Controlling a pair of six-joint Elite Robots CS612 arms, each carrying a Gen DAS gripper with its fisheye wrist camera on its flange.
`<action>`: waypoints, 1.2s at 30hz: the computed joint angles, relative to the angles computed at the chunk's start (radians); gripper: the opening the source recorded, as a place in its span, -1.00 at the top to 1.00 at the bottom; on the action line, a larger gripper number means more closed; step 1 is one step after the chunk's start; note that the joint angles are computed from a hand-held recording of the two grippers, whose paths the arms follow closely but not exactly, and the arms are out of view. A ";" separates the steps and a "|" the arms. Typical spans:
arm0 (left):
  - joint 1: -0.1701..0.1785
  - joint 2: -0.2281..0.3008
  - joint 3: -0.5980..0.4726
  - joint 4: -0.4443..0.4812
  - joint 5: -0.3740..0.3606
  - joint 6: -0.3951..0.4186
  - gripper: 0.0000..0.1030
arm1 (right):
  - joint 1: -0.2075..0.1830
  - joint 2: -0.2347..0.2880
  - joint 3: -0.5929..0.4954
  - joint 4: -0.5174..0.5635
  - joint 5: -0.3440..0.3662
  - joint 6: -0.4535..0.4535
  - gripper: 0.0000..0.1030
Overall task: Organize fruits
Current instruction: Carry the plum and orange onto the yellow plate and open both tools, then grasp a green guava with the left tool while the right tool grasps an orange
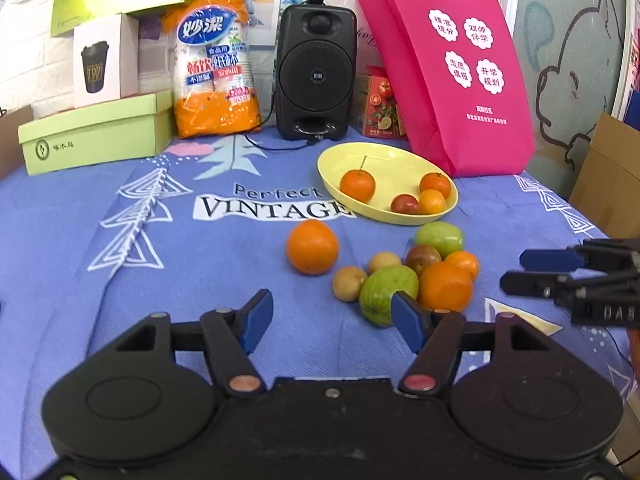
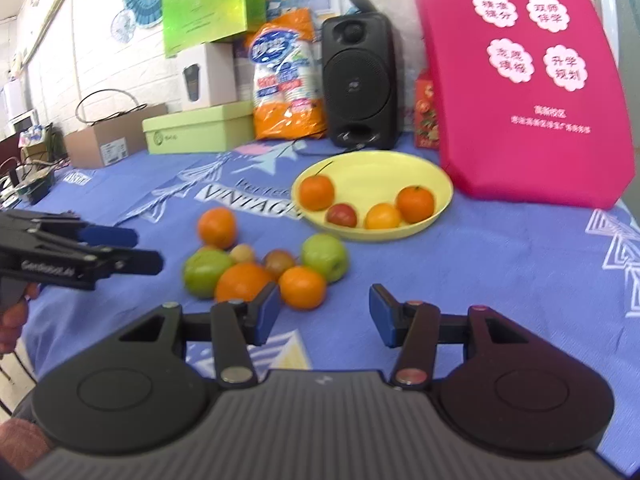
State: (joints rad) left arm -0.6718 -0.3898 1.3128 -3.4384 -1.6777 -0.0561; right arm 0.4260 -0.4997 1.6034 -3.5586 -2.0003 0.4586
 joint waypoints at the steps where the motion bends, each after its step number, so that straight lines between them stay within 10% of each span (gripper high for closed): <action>1: -0.001 0.001 0.000 0.000 -0.004 0.004 -0.28 | 0.002 0.002 -0.003 0.003 0.007 -0.012 0.05; 36: 0.007 0.083 -0.172 0.169 -0.154 -0.022 -0.05 | -0.011 0.030 -0.060 0.112 0.035 -0.105 -0.14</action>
